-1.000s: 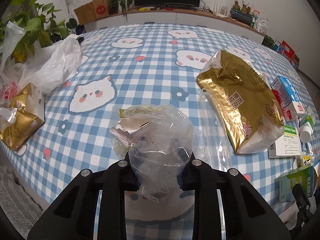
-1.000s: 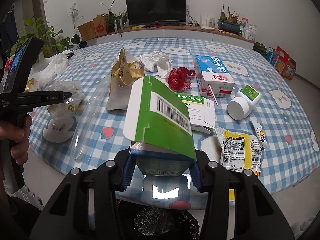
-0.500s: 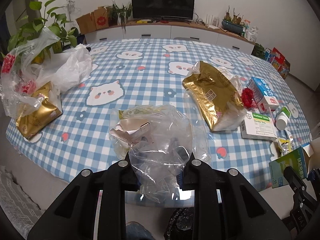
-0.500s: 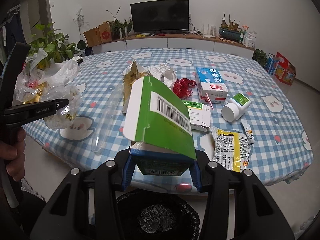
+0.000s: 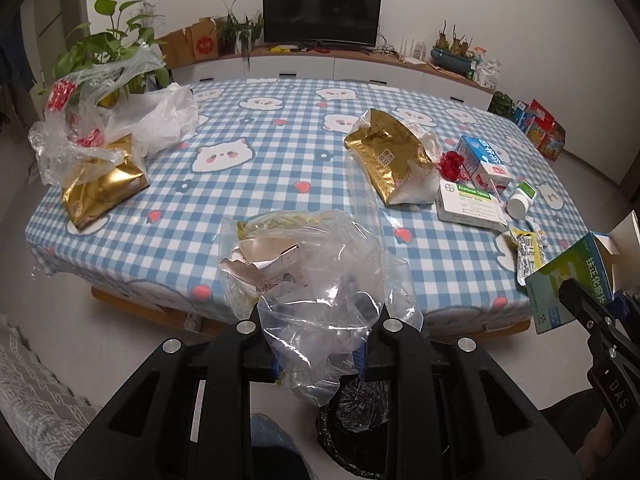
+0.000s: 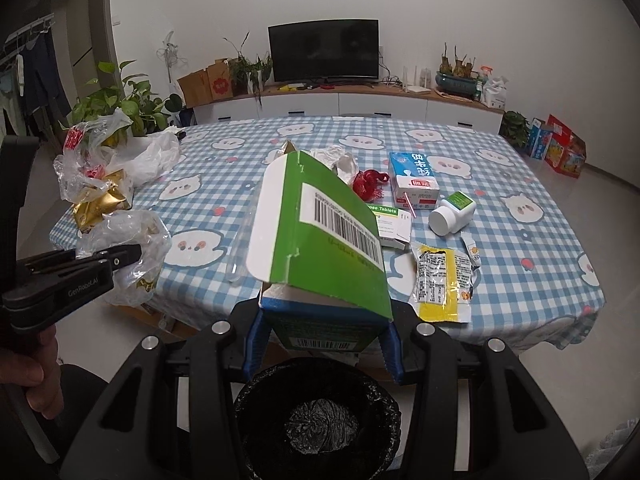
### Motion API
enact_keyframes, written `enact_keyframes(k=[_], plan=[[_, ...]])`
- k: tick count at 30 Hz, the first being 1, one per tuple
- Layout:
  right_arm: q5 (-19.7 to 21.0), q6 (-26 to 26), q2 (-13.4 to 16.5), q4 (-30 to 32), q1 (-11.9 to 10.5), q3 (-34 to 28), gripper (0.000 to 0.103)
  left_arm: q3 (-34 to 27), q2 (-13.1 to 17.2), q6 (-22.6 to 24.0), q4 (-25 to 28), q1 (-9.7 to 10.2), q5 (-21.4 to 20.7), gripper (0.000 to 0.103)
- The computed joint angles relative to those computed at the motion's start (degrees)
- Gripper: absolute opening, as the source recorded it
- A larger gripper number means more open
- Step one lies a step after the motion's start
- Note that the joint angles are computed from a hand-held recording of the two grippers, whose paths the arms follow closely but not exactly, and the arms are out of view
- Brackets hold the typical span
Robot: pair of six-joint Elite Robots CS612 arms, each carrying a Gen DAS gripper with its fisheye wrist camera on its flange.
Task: Collect trash
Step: 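Carry the plastic bag and green box down over the trash bin with both tools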
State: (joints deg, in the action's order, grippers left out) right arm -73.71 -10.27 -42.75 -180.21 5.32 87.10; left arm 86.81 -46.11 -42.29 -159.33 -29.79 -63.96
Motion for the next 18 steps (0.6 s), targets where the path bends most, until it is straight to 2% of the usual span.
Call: enact_keyframes(k=[8,18], plan=[[-0.94,-0.59,-0.92,-0.46,-0.09,3.16,0.044,4.6,-1.44,-2.73,-2.2,-1.68,-0.27,0.024],[-3.05,-1.21,0.4,1.39,0.08,3.71,0.044,6.28,0.05,-3.29,-3.41,-3.16,-1.06,0.024]])
